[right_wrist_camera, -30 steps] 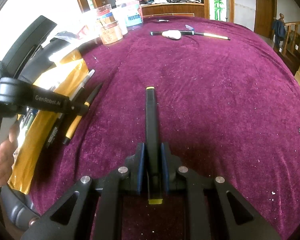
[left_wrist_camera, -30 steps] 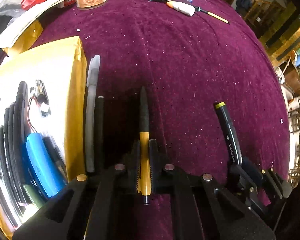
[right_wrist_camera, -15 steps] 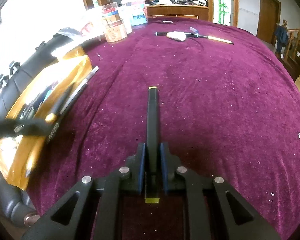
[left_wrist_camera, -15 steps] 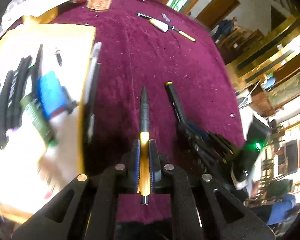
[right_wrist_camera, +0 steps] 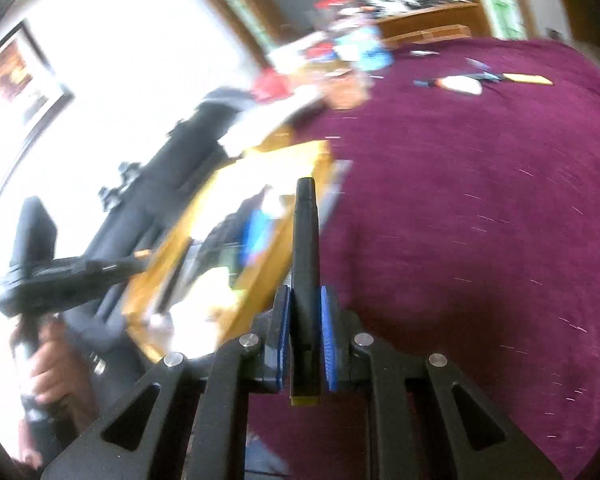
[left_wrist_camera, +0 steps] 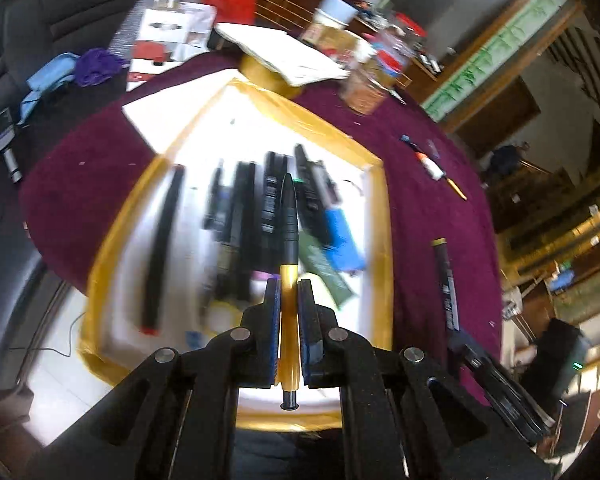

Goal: Organize rigid objects
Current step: 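Carry yellow-capped marker and yellow pen into the tray and open both grippers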

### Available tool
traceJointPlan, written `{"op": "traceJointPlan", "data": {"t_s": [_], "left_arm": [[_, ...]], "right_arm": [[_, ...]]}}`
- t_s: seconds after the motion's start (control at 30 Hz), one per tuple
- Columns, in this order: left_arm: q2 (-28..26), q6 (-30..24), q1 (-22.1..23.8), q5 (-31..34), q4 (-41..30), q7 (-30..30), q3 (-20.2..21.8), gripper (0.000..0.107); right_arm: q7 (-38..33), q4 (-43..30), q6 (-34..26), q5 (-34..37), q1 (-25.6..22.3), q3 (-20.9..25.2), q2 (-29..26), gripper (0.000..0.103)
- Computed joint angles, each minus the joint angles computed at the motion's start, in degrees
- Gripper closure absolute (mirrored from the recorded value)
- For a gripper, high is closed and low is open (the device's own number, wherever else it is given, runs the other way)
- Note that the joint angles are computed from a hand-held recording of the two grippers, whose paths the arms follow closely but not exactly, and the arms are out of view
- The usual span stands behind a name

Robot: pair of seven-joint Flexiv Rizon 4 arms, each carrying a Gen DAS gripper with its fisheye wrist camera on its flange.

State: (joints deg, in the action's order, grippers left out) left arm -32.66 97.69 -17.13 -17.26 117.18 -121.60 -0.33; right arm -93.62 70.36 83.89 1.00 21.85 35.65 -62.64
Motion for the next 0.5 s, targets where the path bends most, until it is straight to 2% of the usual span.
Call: {"op": "traceJointPlan", "data": {"t_s": [0.07,0.13,0.2,0.33,0.43,0.5], "left_arm": [[-1.3,-0.1,-0.7,-0.2,-0.2,-1.7,1.3,0.101],[-1.8,1.2,2.0,-0.9,1.1,0.2,-1.6,0.101],[-2.8,-0.3,1.0,-0.4,0.1,-0.5,-0.2,0.101],[-3.2,1.2,3.3,0.1,1.1,-0.3,-2.5,0.101],[-3.9,0.2,3.1,-0.1,0.2,-0.1,-2.1,0.101],[-4.4,-0.3,2.5,-0.3,-0.4,-0.1,-1.3,0.101]], "right_arm": [[-1.0,-1.8,-1.7,-1.4,1.8,0.0,-0.5,0.090],[-0.8,-3.7,-3.5,-1.9,3.9,-1.6,-0.7,0.090],[0.1,-6.8,-6.0,-2.4,7.0,-4.5,-1.4,0.090],[0.0,-16.6,-13.4,-2.9,11.5,-7.3,-5.5,0.090],[-0.2,-22.8,-18.5,-2.4,14.1,-9.0,-8.0,0.090],[0.7,-24.6,-19.5,-2.1,15.8,-11.6,-8.7,0.090]]}}
